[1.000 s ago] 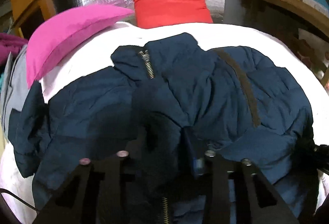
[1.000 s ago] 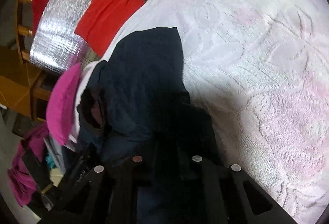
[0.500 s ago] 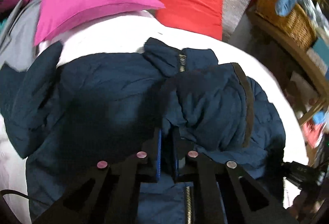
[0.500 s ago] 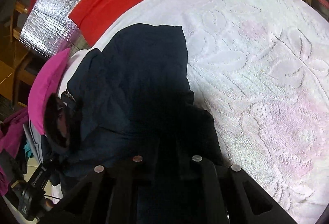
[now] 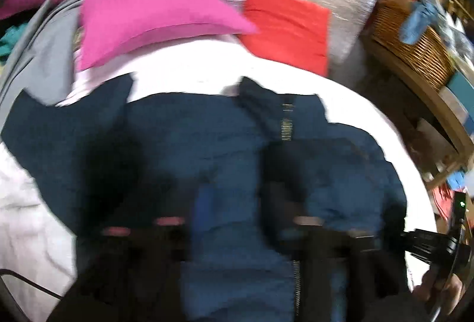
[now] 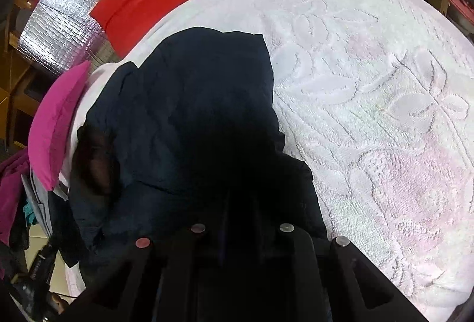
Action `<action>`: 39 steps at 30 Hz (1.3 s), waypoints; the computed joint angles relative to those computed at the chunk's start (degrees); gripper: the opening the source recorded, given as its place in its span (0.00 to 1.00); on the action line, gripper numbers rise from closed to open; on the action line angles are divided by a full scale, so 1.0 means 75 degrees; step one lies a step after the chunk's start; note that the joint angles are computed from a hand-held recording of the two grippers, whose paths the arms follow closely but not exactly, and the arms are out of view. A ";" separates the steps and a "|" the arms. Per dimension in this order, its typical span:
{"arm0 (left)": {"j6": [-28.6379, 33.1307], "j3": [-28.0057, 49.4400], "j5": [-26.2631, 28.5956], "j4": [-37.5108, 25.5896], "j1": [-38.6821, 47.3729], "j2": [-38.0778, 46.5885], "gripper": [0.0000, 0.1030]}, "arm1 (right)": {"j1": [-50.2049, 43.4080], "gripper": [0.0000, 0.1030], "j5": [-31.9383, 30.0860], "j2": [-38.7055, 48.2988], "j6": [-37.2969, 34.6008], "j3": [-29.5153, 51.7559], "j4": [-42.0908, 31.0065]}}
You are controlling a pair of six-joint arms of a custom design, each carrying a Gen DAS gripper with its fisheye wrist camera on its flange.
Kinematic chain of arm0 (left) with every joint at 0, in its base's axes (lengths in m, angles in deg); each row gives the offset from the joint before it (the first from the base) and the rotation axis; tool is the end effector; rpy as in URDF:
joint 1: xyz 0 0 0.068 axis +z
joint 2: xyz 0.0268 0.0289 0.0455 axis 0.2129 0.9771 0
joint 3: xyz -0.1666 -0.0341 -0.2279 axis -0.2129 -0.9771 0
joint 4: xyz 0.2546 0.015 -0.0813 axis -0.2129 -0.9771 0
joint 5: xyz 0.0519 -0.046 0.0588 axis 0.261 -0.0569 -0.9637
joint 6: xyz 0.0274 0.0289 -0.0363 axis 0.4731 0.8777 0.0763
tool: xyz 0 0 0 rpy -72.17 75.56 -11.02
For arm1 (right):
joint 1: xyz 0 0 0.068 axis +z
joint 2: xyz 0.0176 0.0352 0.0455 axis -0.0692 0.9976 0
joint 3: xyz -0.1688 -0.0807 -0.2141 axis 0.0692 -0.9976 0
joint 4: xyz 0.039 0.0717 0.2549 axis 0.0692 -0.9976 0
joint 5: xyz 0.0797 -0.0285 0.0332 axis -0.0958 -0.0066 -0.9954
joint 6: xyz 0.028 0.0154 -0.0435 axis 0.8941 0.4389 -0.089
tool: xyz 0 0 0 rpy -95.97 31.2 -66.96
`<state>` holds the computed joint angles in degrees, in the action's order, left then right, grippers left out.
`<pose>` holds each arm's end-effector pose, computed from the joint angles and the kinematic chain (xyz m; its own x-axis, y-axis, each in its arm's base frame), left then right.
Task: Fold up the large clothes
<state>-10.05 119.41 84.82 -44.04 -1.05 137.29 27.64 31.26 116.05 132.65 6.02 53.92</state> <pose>0.2548 -0.0676 0.1548 -0.7522 0.0217 -0.6586 0.2450 0.9370 -0.2489 0.1566 0.0897 0.1392 -0.6632 0.6938 -0.2809 0.5717 0.7117 0.4082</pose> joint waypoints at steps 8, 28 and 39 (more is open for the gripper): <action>-0.0906 0.0730 -0.1905 0.0137 -0.2430 0.1194 0.84 | -0.0264 0.18 -0.0290 0.0061 -0.0465 0.0042 0.0042; -0.1814 0.1433 -0.2245 0.0728 -0.2598 0.2685 0.32 | -0.0783 0.19 -0.0894 0.0408 -0.1267 -0.0239 0.1256; -0.1585 0.0604 0.0084 0.0308 -0.0931 0.1357 0.21 | -0.0617 0.19 -0.0630 0.0667 -0.1183 -0.0006 0.1110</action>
<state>-21.94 123.94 85.45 -41.74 -8.04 147.47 23.01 26.54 121.05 123.78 5.97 62.24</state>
